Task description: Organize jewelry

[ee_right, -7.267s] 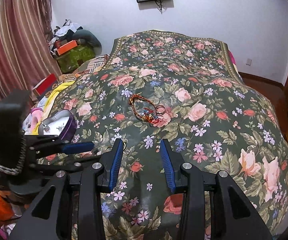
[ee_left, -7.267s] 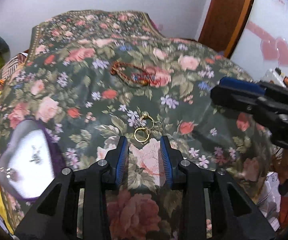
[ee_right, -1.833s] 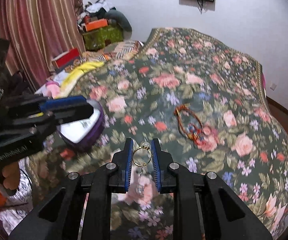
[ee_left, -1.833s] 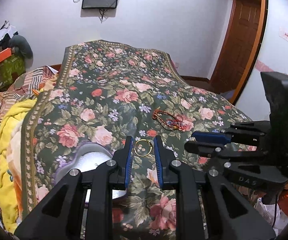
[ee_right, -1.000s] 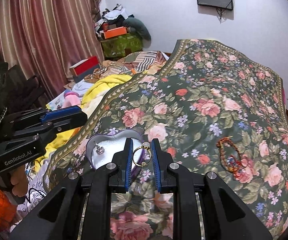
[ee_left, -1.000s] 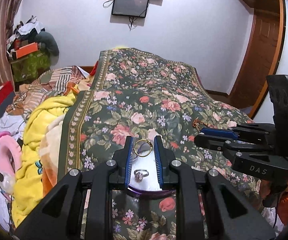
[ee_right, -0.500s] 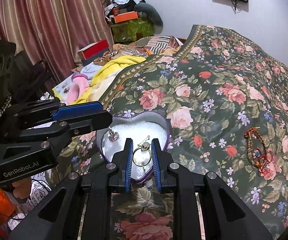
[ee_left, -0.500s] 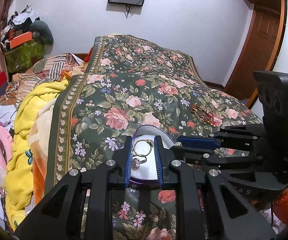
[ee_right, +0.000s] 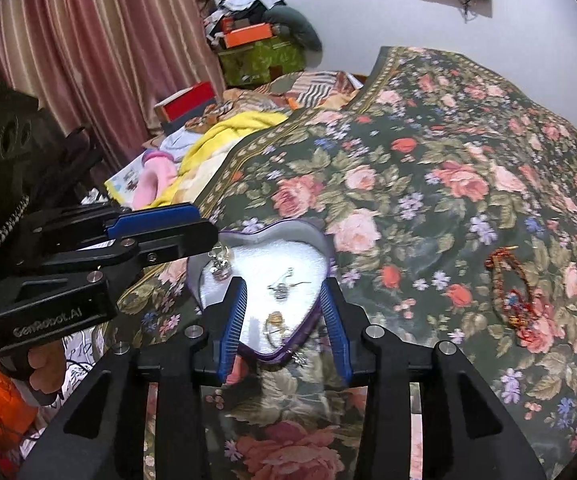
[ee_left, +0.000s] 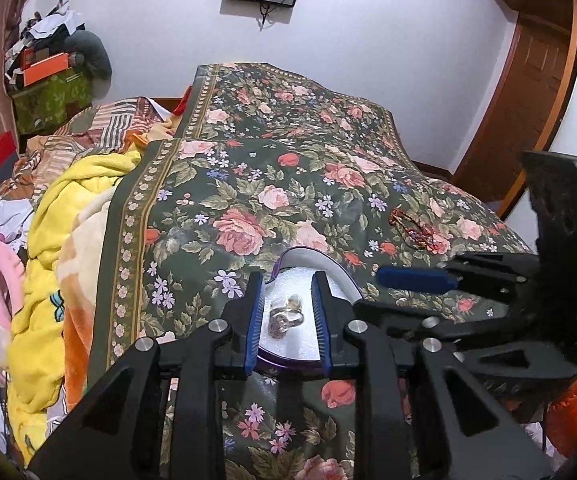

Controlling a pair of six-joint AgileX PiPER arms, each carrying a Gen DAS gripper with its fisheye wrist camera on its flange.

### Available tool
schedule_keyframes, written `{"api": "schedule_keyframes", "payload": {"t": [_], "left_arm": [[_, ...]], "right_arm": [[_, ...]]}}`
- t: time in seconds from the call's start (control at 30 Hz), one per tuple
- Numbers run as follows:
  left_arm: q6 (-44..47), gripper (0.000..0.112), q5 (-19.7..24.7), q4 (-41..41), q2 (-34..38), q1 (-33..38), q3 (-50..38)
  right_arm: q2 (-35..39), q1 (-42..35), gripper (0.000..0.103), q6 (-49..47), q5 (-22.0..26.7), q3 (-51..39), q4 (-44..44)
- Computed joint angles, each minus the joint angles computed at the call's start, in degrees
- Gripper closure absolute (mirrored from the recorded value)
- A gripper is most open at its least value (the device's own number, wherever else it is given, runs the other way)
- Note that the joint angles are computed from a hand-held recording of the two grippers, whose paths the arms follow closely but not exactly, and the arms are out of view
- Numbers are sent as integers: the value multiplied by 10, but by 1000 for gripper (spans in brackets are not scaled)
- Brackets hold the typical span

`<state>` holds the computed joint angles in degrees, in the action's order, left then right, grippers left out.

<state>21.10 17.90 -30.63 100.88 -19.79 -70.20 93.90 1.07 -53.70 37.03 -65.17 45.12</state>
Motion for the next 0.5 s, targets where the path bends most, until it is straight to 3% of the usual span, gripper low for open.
{"api": "schedule_keyframes", "payload": {"t": [0.13, 0.23, 0.4, 0.5], "left_arm": [[-14, 89, -1, 15, -6, 0, 3], [-41, 80, -5, 45, -11, -5, 5], [-78, 74, -2, 84, -17, -18, 5], [-147, 65, 1, 159, -16, -39, 2]], "right_arm": [[-23, -35, 68, 0, -5, 10, -6], [-35, -68, 68, 4, -1, 13, -11], [-44, -117, 68, 6, 6, 17, -23], [-47, -138, 68, 4, 12, 25, -27]]}}
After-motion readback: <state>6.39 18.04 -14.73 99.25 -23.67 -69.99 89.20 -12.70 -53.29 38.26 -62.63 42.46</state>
